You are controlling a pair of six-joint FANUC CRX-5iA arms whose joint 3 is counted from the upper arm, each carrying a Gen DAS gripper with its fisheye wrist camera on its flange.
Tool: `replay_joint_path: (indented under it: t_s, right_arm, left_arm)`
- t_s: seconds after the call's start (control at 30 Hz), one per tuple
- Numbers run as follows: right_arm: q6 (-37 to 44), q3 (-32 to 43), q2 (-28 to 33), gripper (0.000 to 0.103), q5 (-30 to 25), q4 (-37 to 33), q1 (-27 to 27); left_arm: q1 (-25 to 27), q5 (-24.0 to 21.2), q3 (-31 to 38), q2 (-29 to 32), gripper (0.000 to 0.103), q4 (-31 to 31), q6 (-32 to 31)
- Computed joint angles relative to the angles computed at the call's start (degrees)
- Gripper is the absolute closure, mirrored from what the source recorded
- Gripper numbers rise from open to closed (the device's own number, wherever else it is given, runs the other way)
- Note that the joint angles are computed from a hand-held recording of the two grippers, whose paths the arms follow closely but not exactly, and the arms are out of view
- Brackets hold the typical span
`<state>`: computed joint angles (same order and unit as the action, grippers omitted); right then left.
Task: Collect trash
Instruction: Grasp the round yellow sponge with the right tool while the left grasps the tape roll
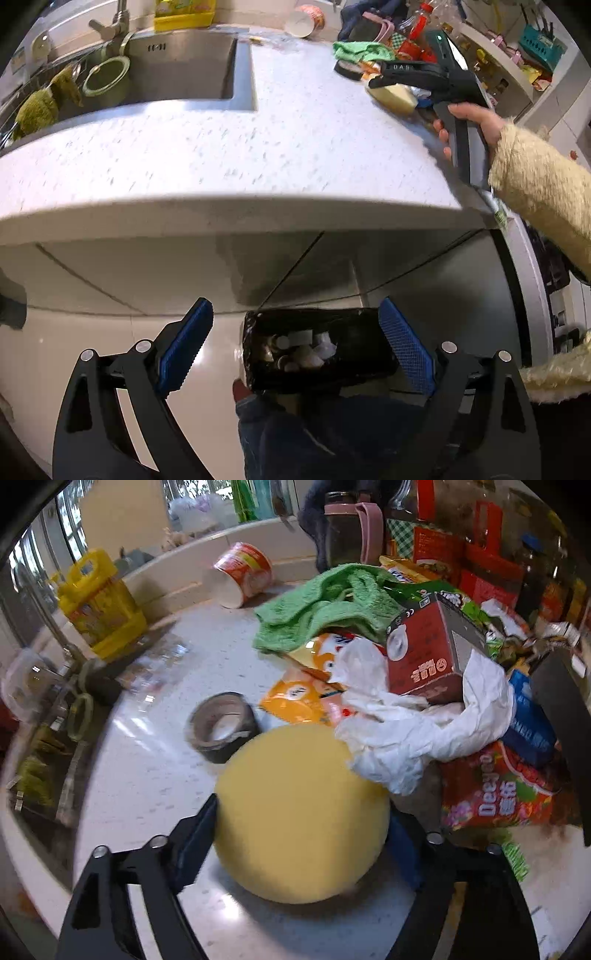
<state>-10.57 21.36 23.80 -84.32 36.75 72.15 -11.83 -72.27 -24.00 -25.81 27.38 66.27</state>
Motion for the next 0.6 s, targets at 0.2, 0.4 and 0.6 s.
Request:
replay_joint_path:
  t_s: [0.2,0.4,0.6]
  right_arm:
    - [-3.8,-3.1,-3.0,0.029,1.2,3.8,4.4]
    - [-7.5,-3.1,-5.6,0.027,-5.3,9.8,12.6]
    - [-14.9,-2.2,-6.3,0.027,-15.4,12.1,19.2]
  left_arm:
    - [-1.8,5.3,3.5,5.1,0.014,6.9,-2.7]
    - [-8.6,15.3,14.5,14.5,0.014,4.6,-4.1]
    - [-15.7,18.1,30.8,31.2,0.014,-0.2,-2.2]
